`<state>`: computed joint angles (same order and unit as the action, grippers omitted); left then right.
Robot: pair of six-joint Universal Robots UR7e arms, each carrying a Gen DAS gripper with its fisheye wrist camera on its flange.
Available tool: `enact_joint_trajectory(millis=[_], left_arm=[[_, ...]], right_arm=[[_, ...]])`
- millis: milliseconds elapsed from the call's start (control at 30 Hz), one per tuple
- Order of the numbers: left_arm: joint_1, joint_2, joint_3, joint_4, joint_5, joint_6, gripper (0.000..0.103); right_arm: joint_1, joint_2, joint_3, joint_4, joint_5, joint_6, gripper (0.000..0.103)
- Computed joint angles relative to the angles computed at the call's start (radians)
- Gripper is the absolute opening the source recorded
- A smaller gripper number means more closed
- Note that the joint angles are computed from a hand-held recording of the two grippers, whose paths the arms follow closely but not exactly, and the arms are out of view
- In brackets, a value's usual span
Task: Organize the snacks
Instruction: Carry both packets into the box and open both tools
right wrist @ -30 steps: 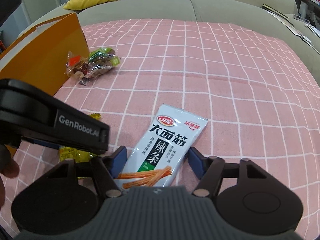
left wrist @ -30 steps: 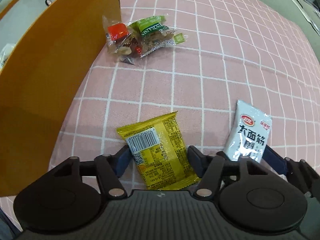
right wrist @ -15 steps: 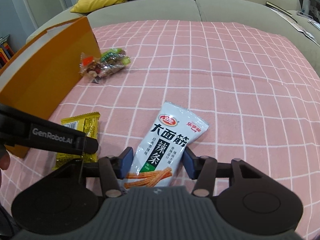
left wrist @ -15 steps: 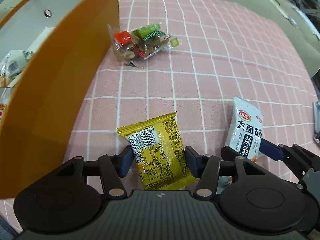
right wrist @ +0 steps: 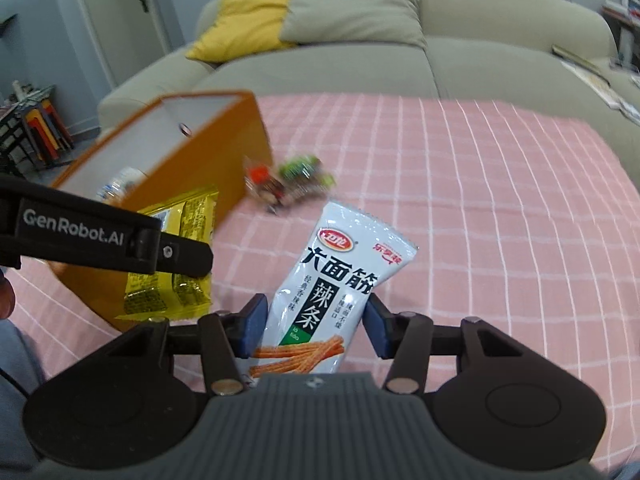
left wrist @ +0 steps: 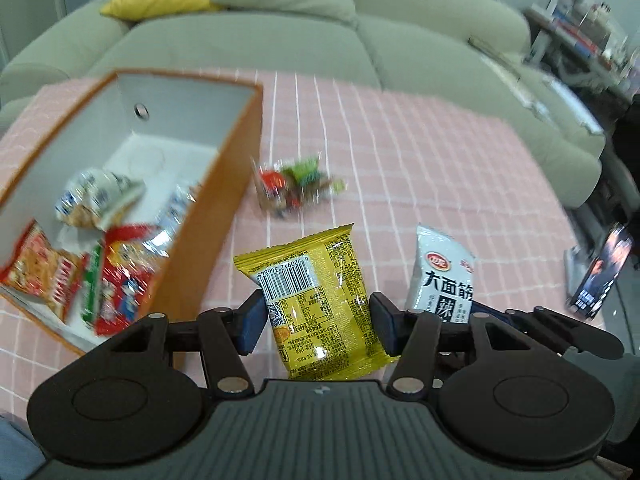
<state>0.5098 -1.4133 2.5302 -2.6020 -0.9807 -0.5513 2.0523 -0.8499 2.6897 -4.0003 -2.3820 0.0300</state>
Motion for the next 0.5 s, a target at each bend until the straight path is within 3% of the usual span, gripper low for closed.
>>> enact_joint_trajectory(millis=[233, 500], left_arm=[[-0.002, -0.173, -0.021, 0.098, 0.051, 0.039, 0.063], [0.097, -0.237, -0.111, 0.212, 0.136, 0.140, 0.063]], right_arm=[[0.122, -0.069, -0.101, 0.147, 0.003, -0.061, 0.050], [0.178, -0.051, -0.276, 0.313, 0.067, -0.199, 0.049]])
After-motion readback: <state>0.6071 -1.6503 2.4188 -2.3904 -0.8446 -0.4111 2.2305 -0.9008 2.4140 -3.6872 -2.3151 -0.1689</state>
